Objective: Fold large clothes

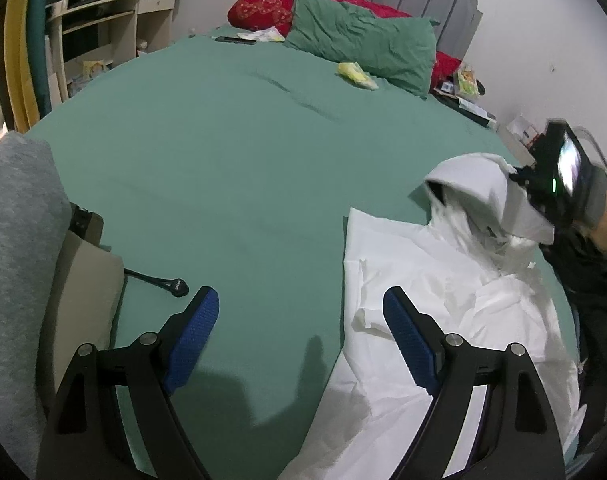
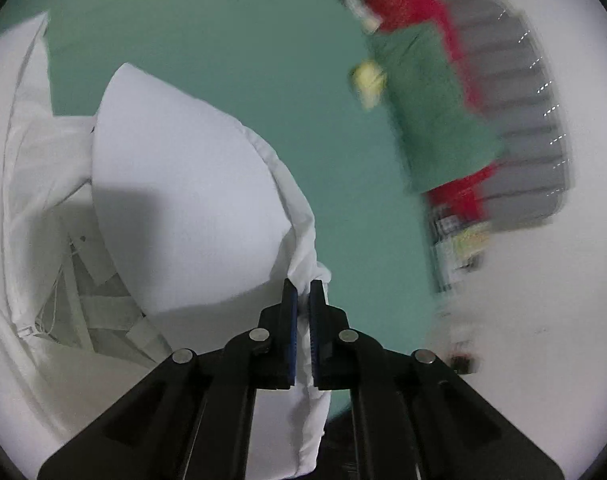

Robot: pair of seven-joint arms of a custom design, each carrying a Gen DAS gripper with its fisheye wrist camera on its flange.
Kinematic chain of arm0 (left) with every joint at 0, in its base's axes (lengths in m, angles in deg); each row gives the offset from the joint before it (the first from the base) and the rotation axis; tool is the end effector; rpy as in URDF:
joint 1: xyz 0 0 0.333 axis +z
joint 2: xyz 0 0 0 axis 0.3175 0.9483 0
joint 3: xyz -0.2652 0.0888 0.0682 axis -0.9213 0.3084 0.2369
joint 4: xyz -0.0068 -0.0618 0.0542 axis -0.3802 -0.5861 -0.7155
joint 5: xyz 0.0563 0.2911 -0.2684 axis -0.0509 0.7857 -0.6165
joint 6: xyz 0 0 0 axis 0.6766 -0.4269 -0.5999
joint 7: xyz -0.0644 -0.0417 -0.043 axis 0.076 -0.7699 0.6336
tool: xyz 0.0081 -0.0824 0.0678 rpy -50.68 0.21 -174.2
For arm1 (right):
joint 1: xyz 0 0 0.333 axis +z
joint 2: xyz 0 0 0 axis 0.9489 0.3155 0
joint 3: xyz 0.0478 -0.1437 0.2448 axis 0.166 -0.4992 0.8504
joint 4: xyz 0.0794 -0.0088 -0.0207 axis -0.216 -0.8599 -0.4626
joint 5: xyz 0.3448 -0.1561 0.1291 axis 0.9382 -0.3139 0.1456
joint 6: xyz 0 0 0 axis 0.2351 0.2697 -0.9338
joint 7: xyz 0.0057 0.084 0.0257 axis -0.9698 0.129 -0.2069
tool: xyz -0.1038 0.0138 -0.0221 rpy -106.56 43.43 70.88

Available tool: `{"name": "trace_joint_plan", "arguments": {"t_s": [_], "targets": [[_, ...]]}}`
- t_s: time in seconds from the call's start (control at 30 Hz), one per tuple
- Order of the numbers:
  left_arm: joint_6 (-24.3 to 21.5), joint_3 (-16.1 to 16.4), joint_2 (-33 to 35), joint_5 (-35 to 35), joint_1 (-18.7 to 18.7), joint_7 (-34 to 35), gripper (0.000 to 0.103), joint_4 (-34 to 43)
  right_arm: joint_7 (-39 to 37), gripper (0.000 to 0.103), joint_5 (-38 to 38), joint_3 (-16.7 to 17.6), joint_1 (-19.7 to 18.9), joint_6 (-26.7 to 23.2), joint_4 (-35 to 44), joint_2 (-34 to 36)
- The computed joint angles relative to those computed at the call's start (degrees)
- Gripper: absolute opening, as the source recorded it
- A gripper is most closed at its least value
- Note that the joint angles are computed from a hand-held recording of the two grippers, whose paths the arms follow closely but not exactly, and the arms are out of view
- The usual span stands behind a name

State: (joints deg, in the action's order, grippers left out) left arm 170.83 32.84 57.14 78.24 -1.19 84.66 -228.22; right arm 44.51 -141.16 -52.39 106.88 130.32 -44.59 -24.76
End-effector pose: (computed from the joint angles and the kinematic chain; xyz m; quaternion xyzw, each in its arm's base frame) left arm 0.3886 -0.2853 0.4311 -0.6423 0.6780 -0.3311 0.1349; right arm 0.4682 0.3938 0.4343 0.8639 -0.2540 0.4272 0.0823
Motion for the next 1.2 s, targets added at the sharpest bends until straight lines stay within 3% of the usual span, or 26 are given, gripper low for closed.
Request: {"name": "trace_joint_plan", "arguments": {"t_s": [0.13,0.2,0.37,0.53,0.63,0.67,0.7,0.73,0.8,0.9,1.0,1.07,1.13,1.2], "targets": [[0.6,0.4,-1.8,-0.2,-0.4,0.1,0.087,-1.4,8.2,0.005,-13.8,4.1,4.7,-3.2,-13.6,-4.5],[0.7,1.1,-2.6,-0.9,-1.0,0.6,0.087,-2.1,12.3,0.005,-14.4,6.0,6.0,-4.1,-17.0,-6.6],[1.2,2.2,-4.6,-2.2,-2.3,2.0,0.087,-3.9,15.9,0.005,-1.5,9.8,6.1,-0.9,-22.4,-13.2],[1.9,4.6,-7.1,-4.9,-5.6,5.2,0.087,-6.0,12.3,0.006,11.6,9.6,5.3,3.3,-27.5,-19.6],[1.8,5.3,-8.6,-6.1,-7.2,7.1,0.087,-7.1,12.4,0.009,19.9,9.0,4.0,8.8,-31.6,-24.4],[2.0,5.7,-8.9,-6.6,-7.8,7.7,0.087,-7.5,13.8,0.014,20.5,9.2,3.1,10.6,-32.6,-26.1],[2.0,5.9,-9.1,-7.1,-8.2,8.2,0.087,-7.7,15.4,0.035,21.8,8.9,2.6,13.9,-34.3,-28.7],[2.0,6.0,-9.3,-7.4,-8.5,8.5,0.087,-7.8,18.0,0.066,21.3,9.2,1.3,17.4,-35.4,-30.7],[2.3,5.9,-9.4,-8.0,-8.7,8.9,0.087,-8.0,25.1,0.086,17.0,12.0,-3.2,21.7,-34.7,-30.9],[2.2,5.3,-8.5,-8.1,-8.5,9.1,0.087,-7.4,30.3,0.086,15.2,11.5,-9.7,28.1,-26.9,-21.8],[1.9,5.0,-7.5,-8.4,-8.4,9.4,0.087,-6.6,38.3,0.086,14.5,9.6,-12.1,33.7,-23.0,-15.4],[1.6,4.8,-6.8,-8.6,-8.2,9.4,0.087,-6.1,46.1,0.081,12.0,8.7,-12.2,33.3,-21.2,-12.7],[1.4,5.7,-6.3,-9.6,-9.1,10.2,0.087,-5.9,47.3,0.041,18.6,6.1,-11.2,37.1,-21.5,-9.9],[1.3,6.2,-6.2,-10.3,-9.9,11.5,0.087,-5.9,45.8,0.037,23.0,5.1,-8.9,35.7,-22.1,-8.0]]}}
